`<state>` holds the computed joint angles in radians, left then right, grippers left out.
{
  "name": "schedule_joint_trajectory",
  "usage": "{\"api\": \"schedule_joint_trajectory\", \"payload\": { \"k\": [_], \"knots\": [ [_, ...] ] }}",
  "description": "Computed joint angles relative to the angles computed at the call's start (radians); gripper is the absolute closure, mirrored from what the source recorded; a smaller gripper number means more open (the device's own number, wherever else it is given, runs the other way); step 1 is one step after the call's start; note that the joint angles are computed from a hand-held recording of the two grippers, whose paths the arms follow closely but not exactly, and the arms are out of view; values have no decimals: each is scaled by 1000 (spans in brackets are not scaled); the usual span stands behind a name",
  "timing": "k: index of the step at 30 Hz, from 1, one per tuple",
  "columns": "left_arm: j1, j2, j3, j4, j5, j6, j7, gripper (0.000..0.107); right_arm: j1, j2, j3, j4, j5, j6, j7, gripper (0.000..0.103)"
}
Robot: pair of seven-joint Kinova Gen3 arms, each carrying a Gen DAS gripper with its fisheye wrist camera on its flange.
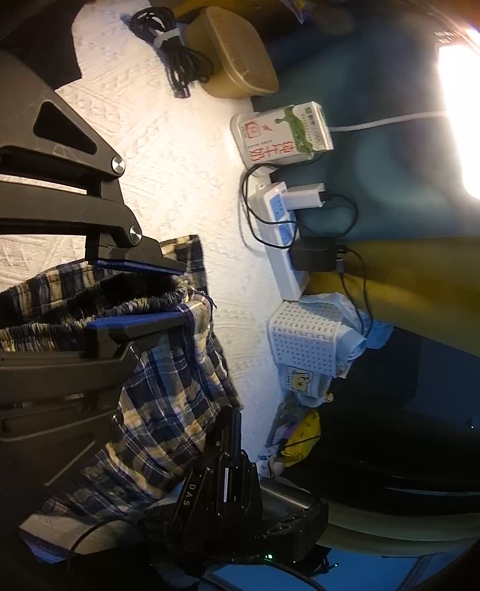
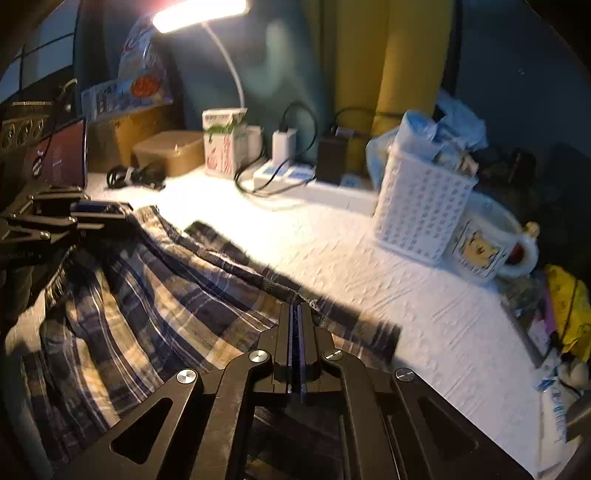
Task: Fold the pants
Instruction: 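Grasp the pants edge with the left tool while the right tool grasps the waistband, then open both tools and release the plaid pants edges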
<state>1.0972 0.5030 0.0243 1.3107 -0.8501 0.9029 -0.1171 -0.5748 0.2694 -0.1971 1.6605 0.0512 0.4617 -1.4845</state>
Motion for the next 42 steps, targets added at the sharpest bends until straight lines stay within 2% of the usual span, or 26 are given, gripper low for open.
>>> {"api": "schedule_joint_trajectory", "payload": {
  "k": [7, 12, 18, 25, 28, 30, 31, 32, 33, 35, 36, 37, 38, 40, 42],
  "knots": [
    [-24, 9, -12, -8, 3, -14, 3, 89, 8, 21, 10, -55, 2, 0, -19, 102],
    [-70, 36, -6, -13, 73, -16, -28, 89, 5, 84, 15, -116, -9, 36, -19, 102],
    [-85, 58, -19, -5, 129, -38, -49, 88, -44, 150, 69, -157, 51, 79, -84, 102],
    [-87, 43, -21, -4, 157, -37, -79, 86, -5, 66, 71, -109, 67, 67, -99, 102],
    [-80, 34, -21, -5, 156, -23, -81, 84, 55, 34, 44, -86, 21, 69, -70, 99],
    [-72, 23, -20, -3, 155, -13, -72, 78, 82, 27, 34, -75, -9, 74, -52, 75],
    [-65, 19, -22, 1, 148, -8, -62, 69, 88, 28, 34, -71, -16, 77, -51, 34],
    [-52, 12, -28, 8, 131, -1, -44, 64, 98, 26, 28, -60, -34, 68, -37, 15],
    [-41, 3, -33, 21, 112, -4, -22, 56, 126, 22, 6, -47, -66, 54, -7, 15],
    [-33, -8, -29, 37, 89, 2, 7, 54, 156, 17, -23, -28, -114, 32, 46, 17],
    [-37, -9, -21, 35, 86, 10, 9, 54, 144, 13, -16, -17, -114, 12, 58, 23],
    [-39, -13, -15, 40, 84, 10, 15, 54, 144, 15, -20, -15, -112, 8, 69, 42],
    [-45, -14, -7, 42, 85, 8, 16, 54, 144, 24, -23, -24, -118, 21, 83, 54],
    [-57, -9, 9, 39, 98, 8, 5, 54, 163, 45, -47, -45, -154, 54, 137, 58],
    [-71, 6, 23, 29, 122, 3, -17, 54, 165, 64, -50, -58, -175, 82, 171, 70]
  ]
}}
